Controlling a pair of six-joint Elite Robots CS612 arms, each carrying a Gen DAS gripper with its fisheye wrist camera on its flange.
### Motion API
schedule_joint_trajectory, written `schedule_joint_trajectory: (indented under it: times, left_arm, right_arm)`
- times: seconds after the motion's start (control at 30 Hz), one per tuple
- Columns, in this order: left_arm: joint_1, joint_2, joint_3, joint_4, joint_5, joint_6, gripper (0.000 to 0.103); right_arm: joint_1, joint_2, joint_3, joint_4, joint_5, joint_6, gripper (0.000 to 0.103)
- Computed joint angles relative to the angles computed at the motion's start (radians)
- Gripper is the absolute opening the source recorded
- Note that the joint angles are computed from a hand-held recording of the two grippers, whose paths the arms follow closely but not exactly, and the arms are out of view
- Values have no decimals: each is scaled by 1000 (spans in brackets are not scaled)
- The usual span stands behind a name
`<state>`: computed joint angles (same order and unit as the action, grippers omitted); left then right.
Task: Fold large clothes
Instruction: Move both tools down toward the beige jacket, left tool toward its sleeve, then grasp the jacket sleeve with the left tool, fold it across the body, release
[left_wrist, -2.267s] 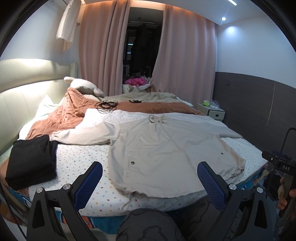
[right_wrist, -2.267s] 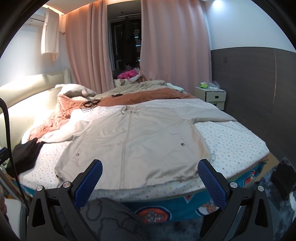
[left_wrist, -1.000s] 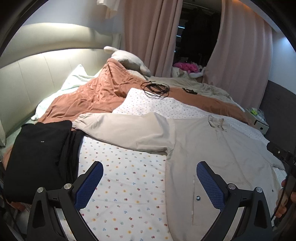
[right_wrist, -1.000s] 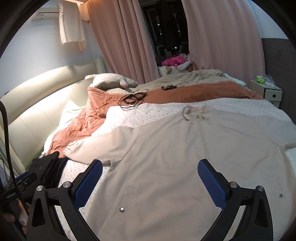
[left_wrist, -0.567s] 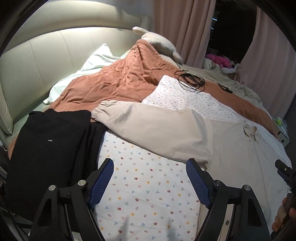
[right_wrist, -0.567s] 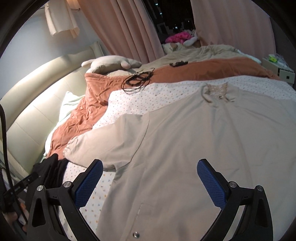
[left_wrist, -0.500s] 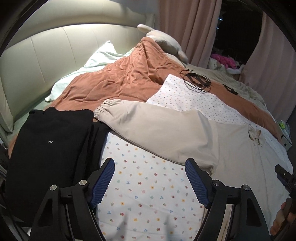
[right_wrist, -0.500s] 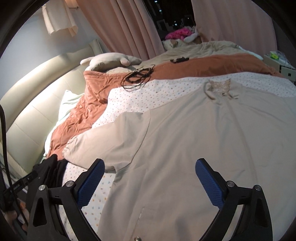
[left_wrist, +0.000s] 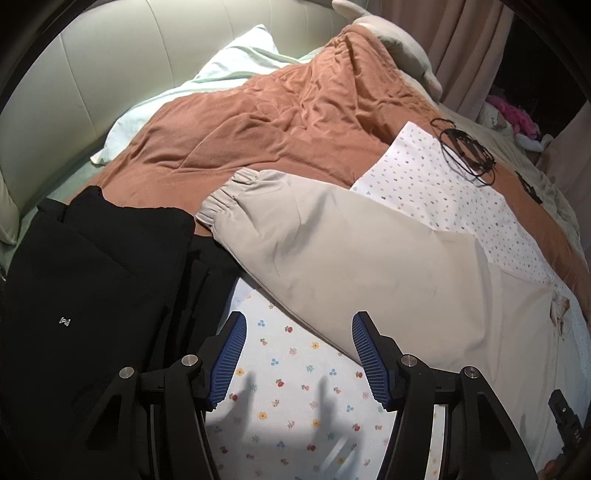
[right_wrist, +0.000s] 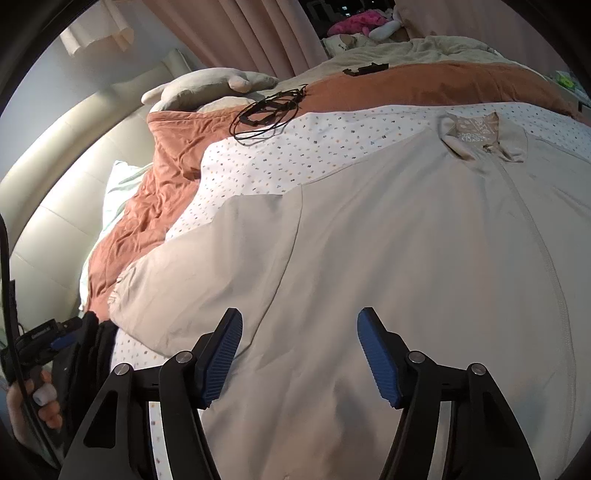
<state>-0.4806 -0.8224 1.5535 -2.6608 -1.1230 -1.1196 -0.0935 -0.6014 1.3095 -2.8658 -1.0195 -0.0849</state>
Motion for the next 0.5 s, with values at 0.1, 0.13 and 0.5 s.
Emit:
schedule_joint_trajectory:
  times: [0.1, 0.13, 0.5]
  left_arm:
    - [21, 28, -40, 42, -35, -17, 57]
    - [28, 39, -53, 51, -48, -24, 56]
    - [72, 133, -180, 262, -69, -104, 55]
  right_arm:
    - [-1, 14, -15, 20, 9, 12, 60]
    - [-2, 16, -17, 28, 12, 14, 58]
    - [-16, 35, -30, 88, 77, 11, 39]
